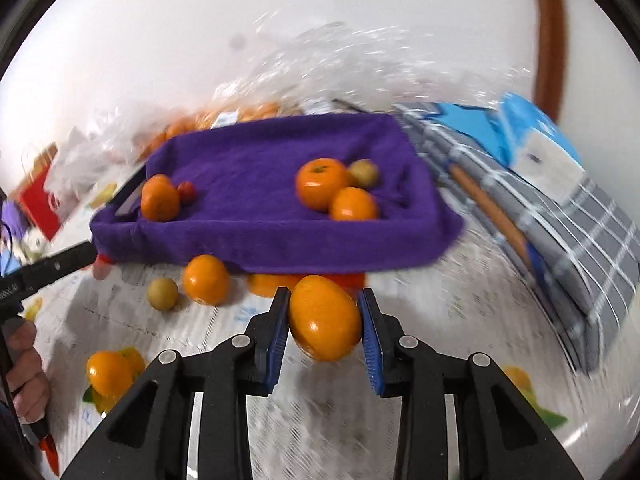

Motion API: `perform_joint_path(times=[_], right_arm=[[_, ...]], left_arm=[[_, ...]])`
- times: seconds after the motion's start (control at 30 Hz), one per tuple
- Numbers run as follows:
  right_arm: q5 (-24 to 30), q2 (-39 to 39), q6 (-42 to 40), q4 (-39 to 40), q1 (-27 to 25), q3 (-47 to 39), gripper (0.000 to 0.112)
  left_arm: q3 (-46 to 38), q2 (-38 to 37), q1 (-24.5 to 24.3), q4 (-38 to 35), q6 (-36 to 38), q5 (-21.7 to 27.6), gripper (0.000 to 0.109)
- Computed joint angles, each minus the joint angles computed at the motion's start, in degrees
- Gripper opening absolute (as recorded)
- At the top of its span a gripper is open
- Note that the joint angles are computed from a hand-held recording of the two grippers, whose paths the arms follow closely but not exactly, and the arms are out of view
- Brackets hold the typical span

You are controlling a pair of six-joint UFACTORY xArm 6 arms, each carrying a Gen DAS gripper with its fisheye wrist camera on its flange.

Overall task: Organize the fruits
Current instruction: 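Grasp an oval orange with the right tool while the left tool grasps another orange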

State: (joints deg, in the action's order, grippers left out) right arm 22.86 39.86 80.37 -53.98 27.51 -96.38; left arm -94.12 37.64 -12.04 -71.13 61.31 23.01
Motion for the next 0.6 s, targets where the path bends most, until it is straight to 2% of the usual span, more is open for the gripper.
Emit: perform_joint_path(times=[0.1, 0.23, 0.37, 0.43, 0.6], right_arm=[[3.4, -4.1, 3.9, -4.6, 0.7, 5.4, 0.034], [5.0, -8.0, 7.8, -9.9, 1.3, 10.5, 0.034], [-0.2, -10.2, 13.5, -14.1, -0.3, 14.3, 0.034], [-3.2, -10.9, 16.5, -15.9, -1.5, 15.6, 0.034], [-6.6, -11.8, 24.1, -22.2, -2.6, 16.8, 0.034]], left_arm=[[1.5, -1.3, 0.0, -0.5, 1.0, 1.5, 0.06], [6.6, -5.1, -0.2, -3.2, 3.9, 4.8, 0.06], [11.9, -8.7, -1.5, -2.9, 5.1, 6.4, 0.06], [13.8, -9.9, -2.7, -1.4, 4.8, 5.2, 0.06], [15.8, -10.5, -5.5, 3.3, 2.5, 1.2, 0.06]])
